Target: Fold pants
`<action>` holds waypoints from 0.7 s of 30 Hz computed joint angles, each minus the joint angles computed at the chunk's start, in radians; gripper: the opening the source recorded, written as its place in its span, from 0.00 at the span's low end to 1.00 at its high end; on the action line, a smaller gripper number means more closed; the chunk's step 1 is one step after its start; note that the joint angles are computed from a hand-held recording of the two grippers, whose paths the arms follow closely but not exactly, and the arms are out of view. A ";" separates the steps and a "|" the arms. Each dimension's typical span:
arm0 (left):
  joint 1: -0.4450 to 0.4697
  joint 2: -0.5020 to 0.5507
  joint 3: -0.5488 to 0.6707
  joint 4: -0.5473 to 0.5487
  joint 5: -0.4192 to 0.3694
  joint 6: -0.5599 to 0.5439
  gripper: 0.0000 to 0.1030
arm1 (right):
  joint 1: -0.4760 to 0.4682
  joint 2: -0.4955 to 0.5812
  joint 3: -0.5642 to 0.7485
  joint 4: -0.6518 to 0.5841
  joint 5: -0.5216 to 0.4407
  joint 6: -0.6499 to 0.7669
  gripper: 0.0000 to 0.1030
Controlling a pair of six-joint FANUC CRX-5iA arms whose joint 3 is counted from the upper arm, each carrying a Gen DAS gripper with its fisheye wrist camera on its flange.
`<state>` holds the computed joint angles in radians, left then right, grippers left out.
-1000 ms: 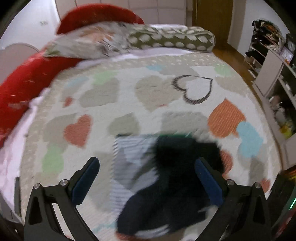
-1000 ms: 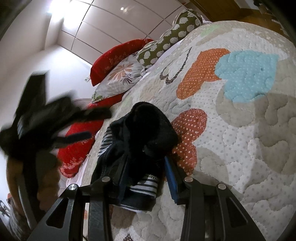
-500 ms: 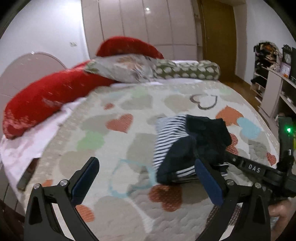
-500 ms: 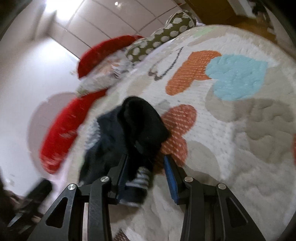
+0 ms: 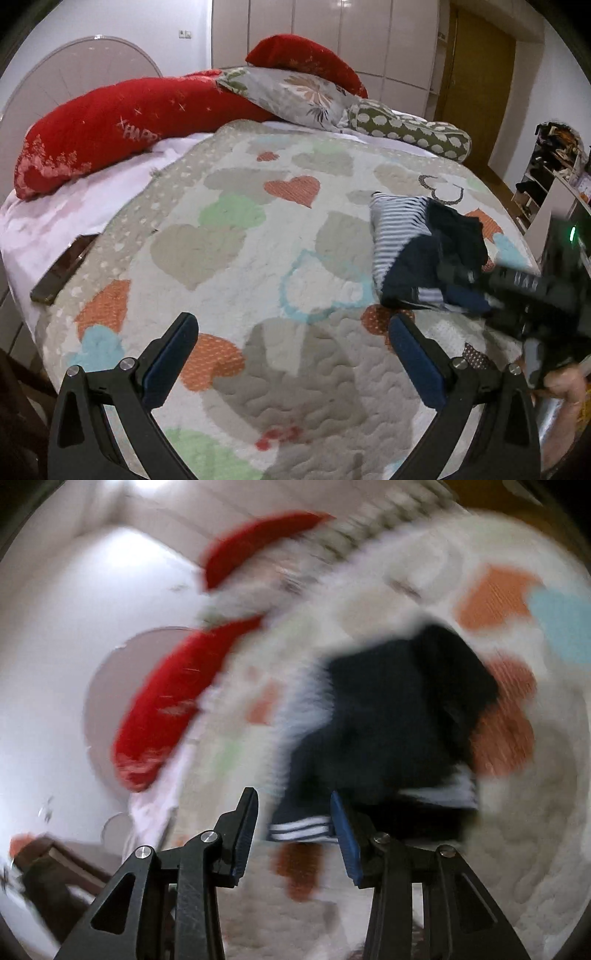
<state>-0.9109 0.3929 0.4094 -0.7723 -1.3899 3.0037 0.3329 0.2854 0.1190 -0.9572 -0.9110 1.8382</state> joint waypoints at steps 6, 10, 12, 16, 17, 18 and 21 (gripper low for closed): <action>0.012 -0.026 -0.052 0.009 0.053 0.023 1.00 | -0.096 -0.039 -0.102 -0.086 0.035 -0.022 0.30; 0.014 -0.026 -0.057 0.019 0.055 0.028 1.00 | -0.041 -0.135 -0.124 -0.047 0.117 0.027 0.41; 0.003 -0.022 -0.045 0.006 0.033 0.027 1.00 | -0.006 -0.141 -0.109 -0.043 0.124 0.058 0.53; -0.056 -0.007 -0.002 -0.089 -0.065 0.060 1.00 | 0.112 -0.093 -0.109 0.242 0.223 -0.169 0.57; -0.074 -0.004 0.006 -0.123 -0.086 0.071 1.00 | 0.128 -0.091 -0.128 0.313 0.253 -0.232 0.51; -0.098 0.002 0.015 -0.171 -0.109 0.086 1.00 | 0.127 -0.102 -0.157 0.332 0.270 -0.256 0.49; -0.152 0.018 0.042 -0.278 -0.141 0.115 1.00 | 0.150 -0.197 -0.286 0.442 0.367 -0.348 0.53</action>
